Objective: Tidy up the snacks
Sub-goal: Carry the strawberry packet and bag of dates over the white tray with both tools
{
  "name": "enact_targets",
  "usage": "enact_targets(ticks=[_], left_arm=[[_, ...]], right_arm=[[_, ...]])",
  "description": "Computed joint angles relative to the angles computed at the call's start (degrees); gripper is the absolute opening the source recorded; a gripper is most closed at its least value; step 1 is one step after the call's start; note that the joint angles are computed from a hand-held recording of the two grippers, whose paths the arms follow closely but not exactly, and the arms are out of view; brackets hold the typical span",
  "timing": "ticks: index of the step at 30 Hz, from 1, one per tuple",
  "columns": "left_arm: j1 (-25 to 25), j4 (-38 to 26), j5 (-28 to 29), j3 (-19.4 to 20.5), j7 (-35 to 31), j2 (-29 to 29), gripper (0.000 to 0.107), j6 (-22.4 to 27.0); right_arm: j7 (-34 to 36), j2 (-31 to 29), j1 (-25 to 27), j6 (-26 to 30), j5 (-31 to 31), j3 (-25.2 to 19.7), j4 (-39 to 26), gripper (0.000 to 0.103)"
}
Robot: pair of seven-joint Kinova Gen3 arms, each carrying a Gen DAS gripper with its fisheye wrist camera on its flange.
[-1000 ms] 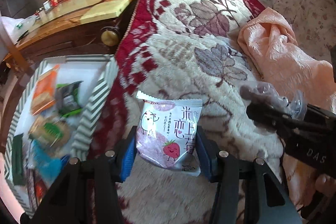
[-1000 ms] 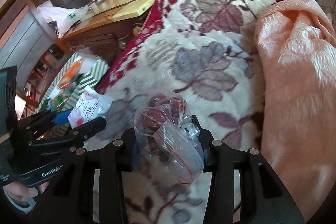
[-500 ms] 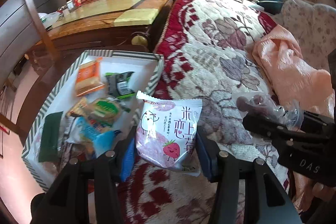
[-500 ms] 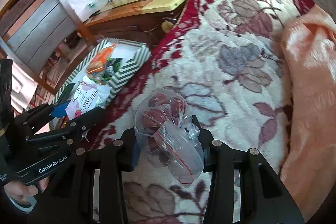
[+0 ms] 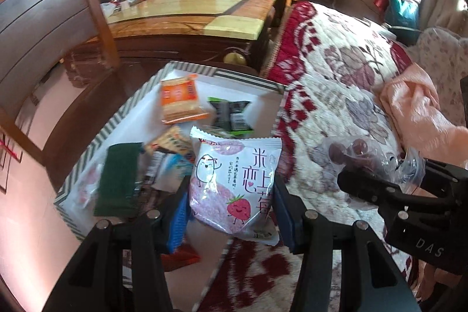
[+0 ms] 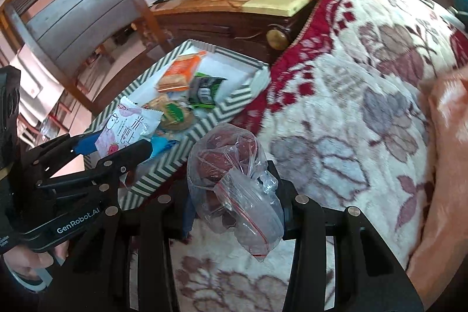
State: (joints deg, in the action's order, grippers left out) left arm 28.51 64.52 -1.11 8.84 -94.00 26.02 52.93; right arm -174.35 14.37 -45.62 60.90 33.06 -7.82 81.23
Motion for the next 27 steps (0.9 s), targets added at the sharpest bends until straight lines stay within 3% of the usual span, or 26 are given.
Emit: enact_targets(ticks=[15, 27], left_arm=[[-5.17, -3.43, 0.91, -2.26, 4.29, 3.57, 0.055, 3.35], [-5.08, -4.92, -0.66, -3.33, 6.33, 5.60, 0.055, 3.34]], right_arm=[[23.64, 13.87, 3.24, 2.96, -10.49, 3.73, -22.36, 0.041], [35.61, 25.16, 5.90, 7.94, -19.59, 6.52, -39.61, 0.041]])
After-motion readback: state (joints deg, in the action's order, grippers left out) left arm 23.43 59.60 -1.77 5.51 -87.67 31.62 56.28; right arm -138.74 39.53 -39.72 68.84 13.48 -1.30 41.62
